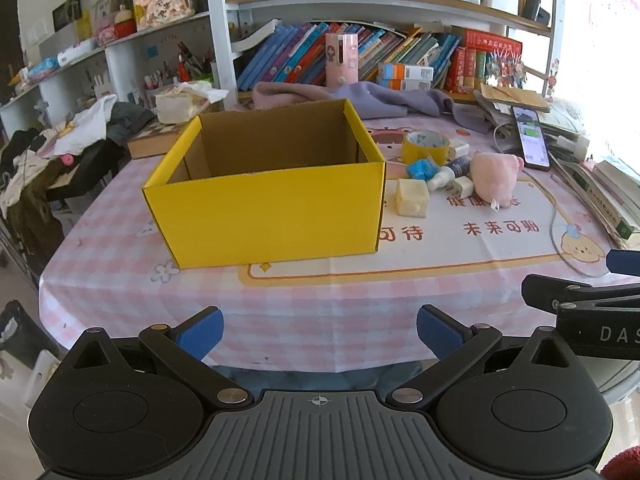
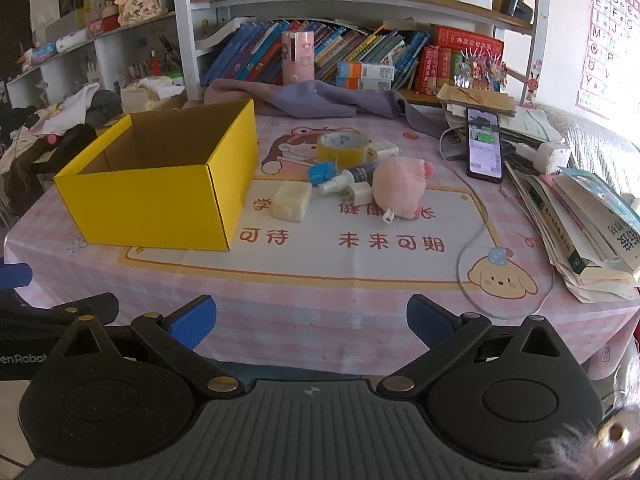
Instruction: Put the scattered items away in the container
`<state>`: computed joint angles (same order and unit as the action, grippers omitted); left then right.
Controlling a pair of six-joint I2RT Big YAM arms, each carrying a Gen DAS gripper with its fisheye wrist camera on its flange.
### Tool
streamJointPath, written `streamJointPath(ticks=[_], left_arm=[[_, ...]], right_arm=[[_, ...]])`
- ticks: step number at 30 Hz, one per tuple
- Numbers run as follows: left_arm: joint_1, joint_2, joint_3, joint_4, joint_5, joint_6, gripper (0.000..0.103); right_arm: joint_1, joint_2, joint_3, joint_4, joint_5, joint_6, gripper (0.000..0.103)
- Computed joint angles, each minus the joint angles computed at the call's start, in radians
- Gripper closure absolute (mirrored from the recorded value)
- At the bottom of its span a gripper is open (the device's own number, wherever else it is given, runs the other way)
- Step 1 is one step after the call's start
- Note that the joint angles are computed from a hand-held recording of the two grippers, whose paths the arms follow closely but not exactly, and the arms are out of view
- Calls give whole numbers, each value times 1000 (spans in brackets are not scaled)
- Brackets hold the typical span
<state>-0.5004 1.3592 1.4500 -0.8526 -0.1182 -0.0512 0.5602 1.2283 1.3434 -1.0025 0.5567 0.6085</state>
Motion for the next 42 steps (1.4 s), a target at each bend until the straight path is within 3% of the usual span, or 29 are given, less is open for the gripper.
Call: streamJointPath(ticks=[21,42], left_arm=[[-3,-22,-17,25,-9,0,0],[5,34,31,19,2,5,0]], right_arm=[[35,-6,6,-12,52,-5,2],[-18,31,33,2,-4,-30,2]])
